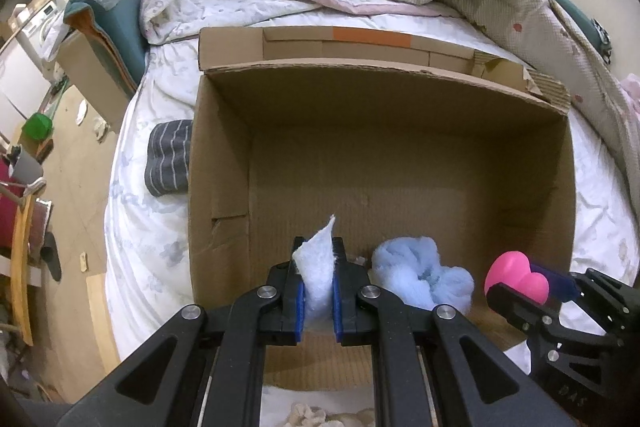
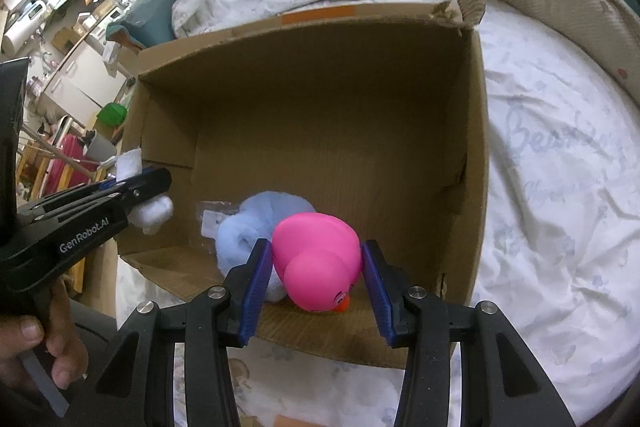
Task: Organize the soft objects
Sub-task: 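Lower the tissue and duck into the box and open both tools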
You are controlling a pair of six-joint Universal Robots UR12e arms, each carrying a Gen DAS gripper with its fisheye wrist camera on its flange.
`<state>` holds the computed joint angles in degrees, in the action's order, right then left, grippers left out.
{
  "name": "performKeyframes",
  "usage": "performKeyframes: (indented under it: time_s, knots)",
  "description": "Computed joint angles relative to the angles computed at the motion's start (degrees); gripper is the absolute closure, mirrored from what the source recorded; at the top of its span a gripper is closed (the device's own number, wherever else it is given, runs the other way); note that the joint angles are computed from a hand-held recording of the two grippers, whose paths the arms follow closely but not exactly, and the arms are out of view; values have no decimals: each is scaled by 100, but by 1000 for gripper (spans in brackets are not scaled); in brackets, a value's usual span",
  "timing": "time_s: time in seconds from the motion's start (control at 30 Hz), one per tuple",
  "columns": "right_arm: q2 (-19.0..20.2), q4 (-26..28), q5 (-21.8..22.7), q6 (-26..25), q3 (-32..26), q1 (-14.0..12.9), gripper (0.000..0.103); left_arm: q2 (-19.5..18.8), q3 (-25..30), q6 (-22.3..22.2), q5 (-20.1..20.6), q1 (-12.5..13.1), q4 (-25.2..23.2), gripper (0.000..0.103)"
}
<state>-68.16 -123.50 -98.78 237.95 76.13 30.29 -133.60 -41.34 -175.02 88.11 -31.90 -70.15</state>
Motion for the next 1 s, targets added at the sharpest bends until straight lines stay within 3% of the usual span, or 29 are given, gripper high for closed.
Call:
performKeyframes:
  time_s: [0.23,0.57,1.0]
  knots:
    - [127,267,192,-36,-149,-25,55,-106,144,-40,145,-28,-114,93]
    - [154,138,420,-57,-122,-52,55,-205,293,-109,436,-70,-251,93]
    - [138,103,474,-9,-91,-75,55,-164,274,-167,330,-79,-392,90]
